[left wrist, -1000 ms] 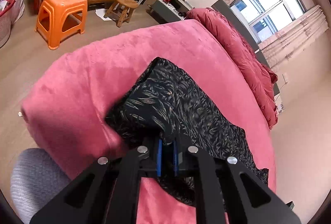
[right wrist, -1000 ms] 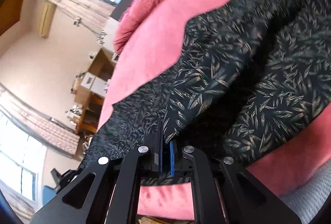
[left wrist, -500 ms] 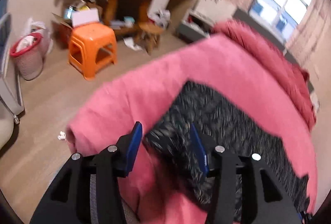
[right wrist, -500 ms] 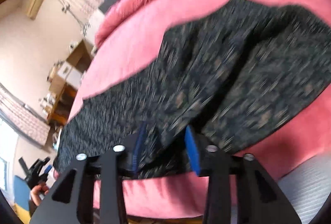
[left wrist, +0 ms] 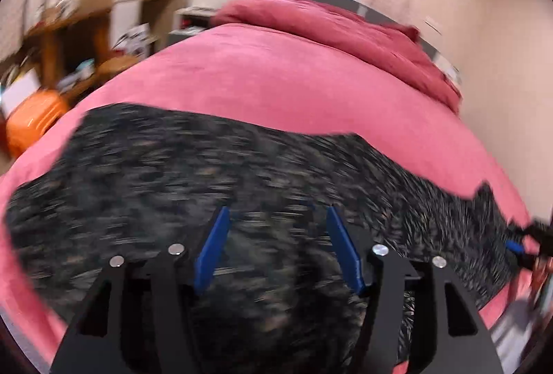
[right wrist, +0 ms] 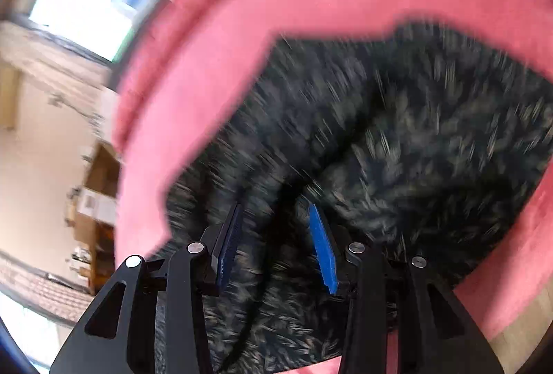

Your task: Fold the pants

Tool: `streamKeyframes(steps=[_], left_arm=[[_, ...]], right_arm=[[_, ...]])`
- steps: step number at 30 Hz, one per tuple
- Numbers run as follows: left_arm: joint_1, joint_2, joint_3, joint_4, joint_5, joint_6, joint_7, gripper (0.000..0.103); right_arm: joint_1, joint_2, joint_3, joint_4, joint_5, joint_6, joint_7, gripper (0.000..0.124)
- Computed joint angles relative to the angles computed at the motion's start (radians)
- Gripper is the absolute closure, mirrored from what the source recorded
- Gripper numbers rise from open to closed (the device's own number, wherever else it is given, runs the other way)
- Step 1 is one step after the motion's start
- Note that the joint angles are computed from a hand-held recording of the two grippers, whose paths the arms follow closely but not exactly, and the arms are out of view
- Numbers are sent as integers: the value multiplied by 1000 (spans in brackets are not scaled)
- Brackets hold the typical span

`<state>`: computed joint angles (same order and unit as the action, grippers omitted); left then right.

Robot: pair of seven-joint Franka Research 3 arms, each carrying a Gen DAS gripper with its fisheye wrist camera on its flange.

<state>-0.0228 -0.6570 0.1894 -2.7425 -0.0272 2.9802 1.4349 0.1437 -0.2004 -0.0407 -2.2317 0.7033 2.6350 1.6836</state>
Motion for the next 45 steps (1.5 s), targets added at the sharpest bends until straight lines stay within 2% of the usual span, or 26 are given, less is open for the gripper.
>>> streamKeyframes(steps=[1,3,4,6,9,10,12,15,16,17,18,21,26,31,33,34,37,38,39,40,42,43,45], left_arm=[[-2,12,-11,1,9,11,6,42],[-8,43,-22,6,23,31,17,38],[2,55,-34,11,29,23,10,38],[-19,74,-11,8,16,36,16,38],[-57,63,29,-25,7,98,50,37],[-63,69,38,-29,9,113,57,37],[-78,69,57,-38,10,135,65,37],[-101,74,80,-45,10,159,67,36],[-105,77,85,-46,13,164,68,36],[-104,74,86,-50,16,167,67,35],[-105,77,85,-50,20,168,67,35],[-99,80,75,-53,28,175,56,34],[-104,75,82,-59,40,180,46,34],[-112,73,84,-61,47,181,40,32],[-110,66,84,-65,51,180,39,32],[-110,66,84,-65,52,179,39,32],[-102,64,72,-67,57,178,32,31],[-99,64,68,-67,59,178,30,31],[-92,64,60,-67,61,175,27,31],[-86,64,52,-68,62,175,21,31],[-81,60,47,-68,65,170,16,31],[-70,57,36,-70,68,170,9,31],[-47,48,6,-79,74,169,-10,29]], right_arm=[[23,13,-21,8,52,-4,-23,84],[33,28,-22,25,155,-2,-109,84],[52,35,-29,39,241,0,-194,85],[66,54,-23,68,340,11,-303,86],[48,101,17,99,232,67,-219,86],[46,128,18,115,245,81,-204,86],[42,160,22,132,316,93,-201,86],[30,205,28,172,496,108,-274,88],[21,214,29,183,507,109,-280,95],[14,226,31,198,505,113,-285,109],[-4,234,23,211,514,93,-322,114],[-20,252,37,269,504,79,-375,114],[-3,180,57,297,412,152,-530,114],[34,43,60,181,210,281,-587,114],[24,-20,57,100,106,290,-531,115],[3,-44,60,61,51,271,-460,114],[-91,-59,81,-5,-135,168,-181,114],[-98,-54,67,-18,-152,123,-132,114],[-82,-51,37,-29,-126,98,-135,114],[-45,-48,-13,-41,-34,71,-179,110],[15,-42,-116,-50,262,25,-324,100],[19,-47,-130,-61,359,36,-380,93],[4,-57,-139,-77,476,57,-439,89]])
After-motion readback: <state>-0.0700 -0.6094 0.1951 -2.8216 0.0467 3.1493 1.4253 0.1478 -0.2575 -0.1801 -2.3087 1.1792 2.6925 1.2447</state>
